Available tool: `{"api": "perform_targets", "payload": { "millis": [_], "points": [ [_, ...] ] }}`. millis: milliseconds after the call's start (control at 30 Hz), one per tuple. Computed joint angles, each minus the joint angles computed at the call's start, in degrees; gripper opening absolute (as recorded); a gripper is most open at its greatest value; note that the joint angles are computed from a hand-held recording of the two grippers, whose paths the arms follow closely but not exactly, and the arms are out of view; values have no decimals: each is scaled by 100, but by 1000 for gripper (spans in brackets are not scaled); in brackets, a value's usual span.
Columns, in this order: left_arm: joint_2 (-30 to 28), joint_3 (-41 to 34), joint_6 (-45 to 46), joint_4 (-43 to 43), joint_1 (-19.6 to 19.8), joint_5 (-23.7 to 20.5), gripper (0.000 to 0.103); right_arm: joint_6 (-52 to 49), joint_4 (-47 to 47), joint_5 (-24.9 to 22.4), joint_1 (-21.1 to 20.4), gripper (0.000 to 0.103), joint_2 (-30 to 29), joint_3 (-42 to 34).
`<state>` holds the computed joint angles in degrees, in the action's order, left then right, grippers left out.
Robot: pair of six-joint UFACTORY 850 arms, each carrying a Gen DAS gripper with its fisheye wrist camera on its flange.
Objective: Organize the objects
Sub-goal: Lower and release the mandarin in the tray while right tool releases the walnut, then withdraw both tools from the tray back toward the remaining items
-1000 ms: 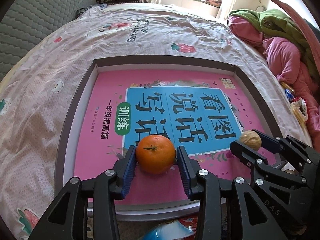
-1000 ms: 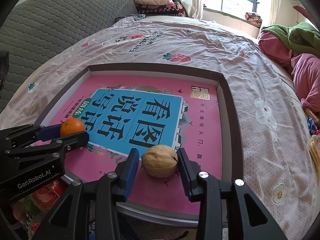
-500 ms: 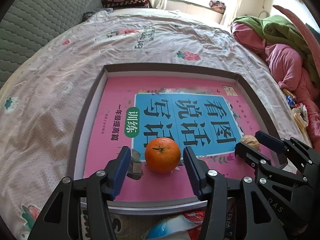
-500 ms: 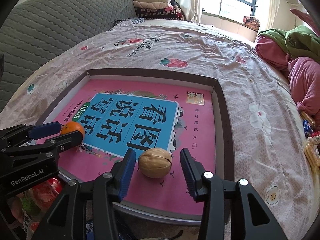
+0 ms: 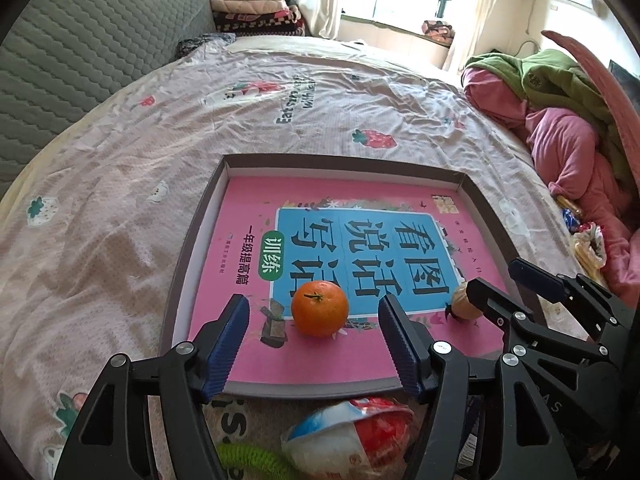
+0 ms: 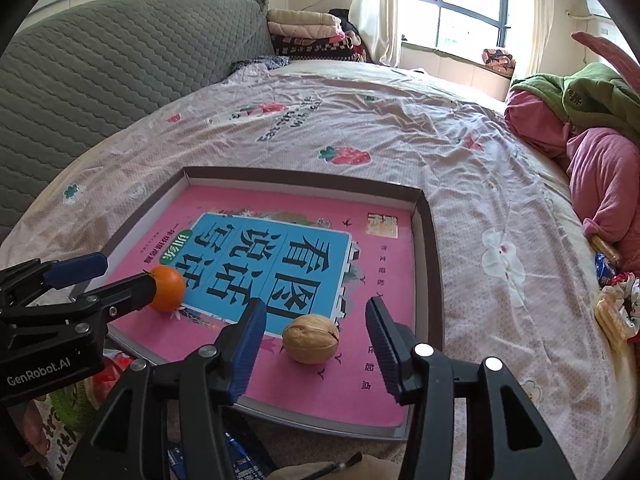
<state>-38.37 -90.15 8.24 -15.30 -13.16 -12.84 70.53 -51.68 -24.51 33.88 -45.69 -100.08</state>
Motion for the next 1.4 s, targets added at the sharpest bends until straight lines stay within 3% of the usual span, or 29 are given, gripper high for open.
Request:
{"api": "perform_targets", "payload": {
  "millis": [633,967,1267,1333,1400],
  "points": [
    [792,842,353,-510,-60,430,75,1697,-1569,137,50,57,666,776],
    [1146,1269,-57,-99,-95,661,75,2707,-2642,56,184,59,1017,1218],
    [1403,1621,7,-153,-159,842,75,3140,-3099,3,317,61,1186,1452],
    [1452,1685,334,-508,-164,841,75,3199,-3173,-18,348,61,1211,1484],
    [1505,1750,-56,-86,-187,878,75,3284,-3261,-29,377,61,1243,1517]
  ]
}}
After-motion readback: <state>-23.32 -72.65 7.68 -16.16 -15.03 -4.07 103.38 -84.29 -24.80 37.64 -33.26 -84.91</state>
